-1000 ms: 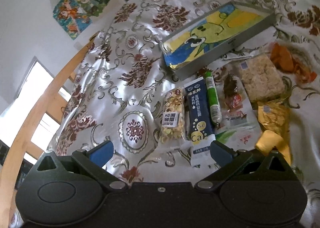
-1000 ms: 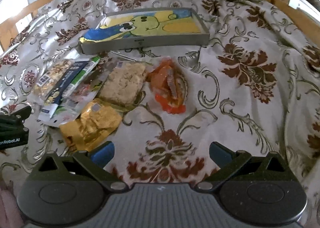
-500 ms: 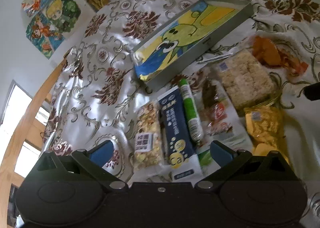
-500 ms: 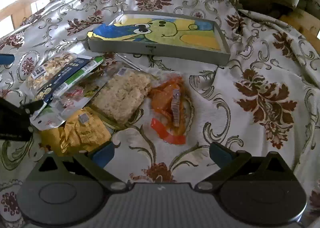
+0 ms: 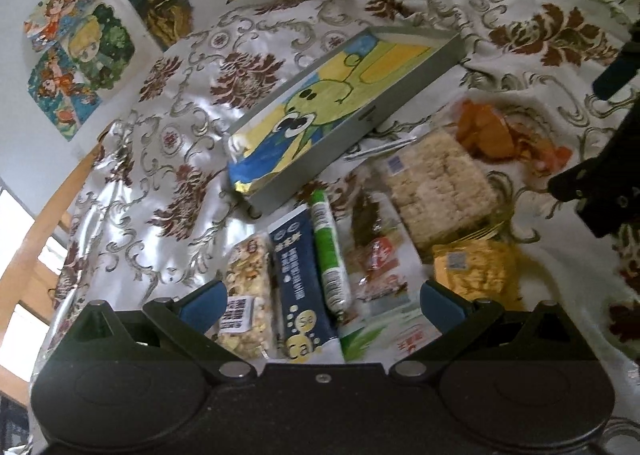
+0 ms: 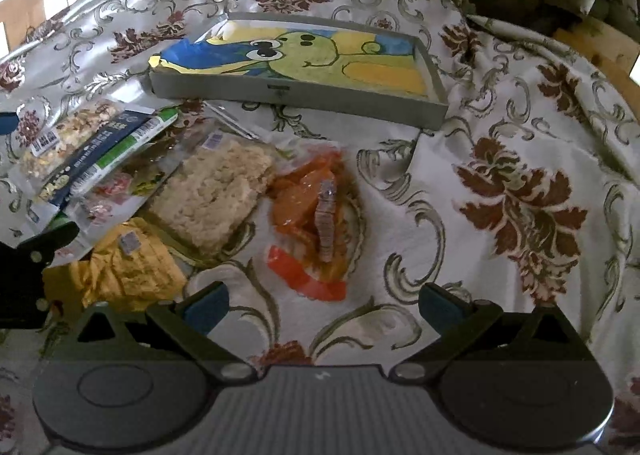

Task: Organize snacks
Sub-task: 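Move the left tool toward the gold foil packet while the right tool approaches the orange bag, then close the left gripper on the gold foil packet while the right gripper closes on the orange bag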

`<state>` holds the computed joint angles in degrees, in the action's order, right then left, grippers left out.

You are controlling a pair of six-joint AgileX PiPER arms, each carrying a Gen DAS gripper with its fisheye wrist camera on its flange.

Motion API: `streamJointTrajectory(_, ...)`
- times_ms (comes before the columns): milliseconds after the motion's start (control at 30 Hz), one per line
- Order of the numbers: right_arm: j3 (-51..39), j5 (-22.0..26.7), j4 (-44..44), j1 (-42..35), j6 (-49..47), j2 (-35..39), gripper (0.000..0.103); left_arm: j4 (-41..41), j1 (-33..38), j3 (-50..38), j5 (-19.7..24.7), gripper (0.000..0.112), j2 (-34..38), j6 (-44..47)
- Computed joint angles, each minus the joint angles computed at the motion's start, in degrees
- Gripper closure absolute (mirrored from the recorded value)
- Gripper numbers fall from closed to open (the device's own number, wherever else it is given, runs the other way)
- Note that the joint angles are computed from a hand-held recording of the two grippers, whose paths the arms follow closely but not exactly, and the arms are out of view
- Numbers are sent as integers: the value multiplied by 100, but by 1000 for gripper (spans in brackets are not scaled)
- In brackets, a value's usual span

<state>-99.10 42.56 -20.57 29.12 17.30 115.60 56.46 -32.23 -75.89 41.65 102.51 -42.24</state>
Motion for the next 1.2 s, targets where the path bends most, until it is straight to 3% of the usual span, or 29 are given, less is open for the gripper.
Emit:
streamJointTrajectory(133,-75,20,37,-45,-78,65,0,-75,-17,166,-305,10,-60,130)
streamJointTrajectory(333,-128,39,152,-120,-131,111,0,545,-187,530,-669,10,-150,-155)
streamJointTrajectory(700,-386,384,197,-205,-72,224,0,498,-195,734,-1135,10,-231,31)
streamJointTrajectory(867,-449,319,818,-452,-357,218,0,-174,-47,846,-1651,15,-381,599)
streamJointTrajectory(967,-471,239,971,-488,-594,248,0,-1282,92,759,-1834,23,-351,1588)
streamJointTrajectory(1200,-547,-64,1189,-497,-1109,337,0,-2973,309,430,-1685,45,-82,3030)
